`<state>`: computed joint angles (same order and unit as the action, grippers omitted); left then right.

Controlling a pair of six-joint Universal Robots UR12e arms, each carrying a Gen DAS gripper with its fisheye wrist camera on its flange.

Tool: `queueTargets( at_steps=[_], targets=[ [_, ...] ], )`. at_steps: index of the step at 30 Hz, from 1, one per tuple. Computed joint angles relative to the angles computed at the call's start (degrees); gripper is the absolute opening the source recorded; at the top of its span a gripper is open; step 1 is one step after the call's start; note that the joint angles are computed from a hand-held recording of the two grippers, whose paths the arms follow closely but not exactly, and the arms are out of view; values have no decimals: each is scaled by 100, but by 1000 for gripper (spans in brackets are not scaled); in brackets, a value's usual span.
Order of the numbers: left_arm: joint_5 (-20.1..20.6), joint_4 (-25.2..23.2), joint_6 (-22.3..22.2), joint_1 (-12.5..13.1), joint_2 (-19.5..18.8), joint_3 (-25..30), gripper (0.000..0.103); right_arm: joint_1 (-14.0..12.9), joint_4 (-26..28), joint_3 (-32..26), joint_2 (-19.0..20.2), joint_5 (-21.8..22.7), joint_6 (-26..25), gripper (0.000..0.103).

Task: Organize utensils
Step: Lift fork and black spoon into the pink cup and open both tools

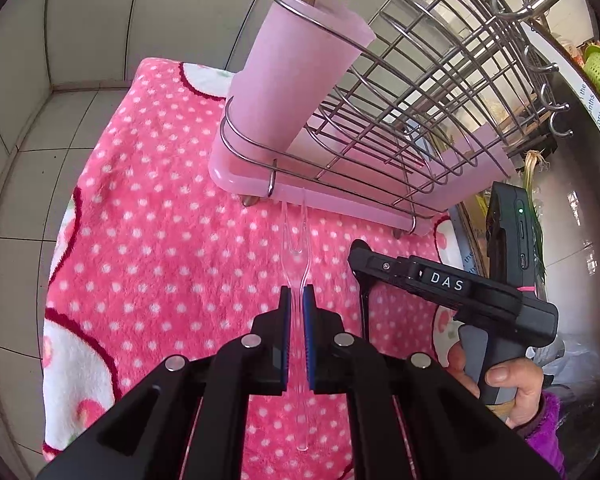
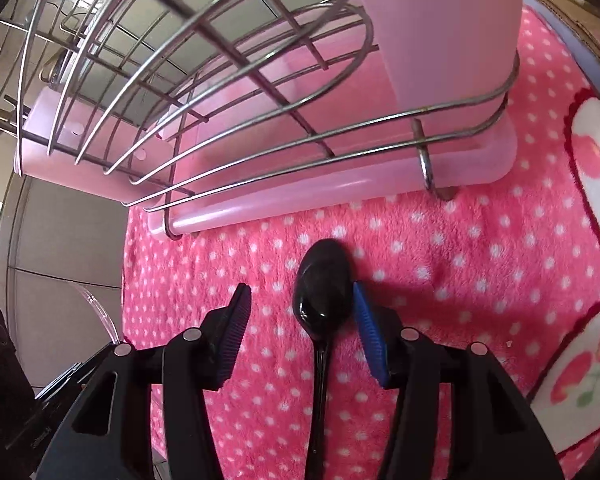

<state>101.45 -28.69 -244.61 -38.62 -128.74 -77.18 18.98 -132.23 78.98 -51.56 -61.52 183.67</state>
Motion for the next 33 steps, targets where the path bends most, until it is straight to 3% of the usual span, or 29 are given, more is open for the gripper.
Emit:
queueTargets(
  at_steps=[1,4,10,13,20,24,33],
  targets=[
    [9,12,1,-1,15,-13,5,-28,25,-2,-11,58,-33,33],
    [44,48,-9,4,29,-29,5,-57,61,-6,0,148,-74,15],
    [122,64,6,-13,32,-17,5,-136,64,6,53,724,-161,4],
    [163,47,14,-17,31,0,5,-134,-226,125,-21,739,-250,3],
    [610,120,118,-101,100,2,5,-293,-1425,757,-358,1365,-116,3],
    [1150,104,257,-215,150,59,5,-429,-2316,1166,-558,1646,145,3],
    [2005,96,522,-389,257,229,5,-638,-4232,1671,-968,1642,410,3]
  ],
)
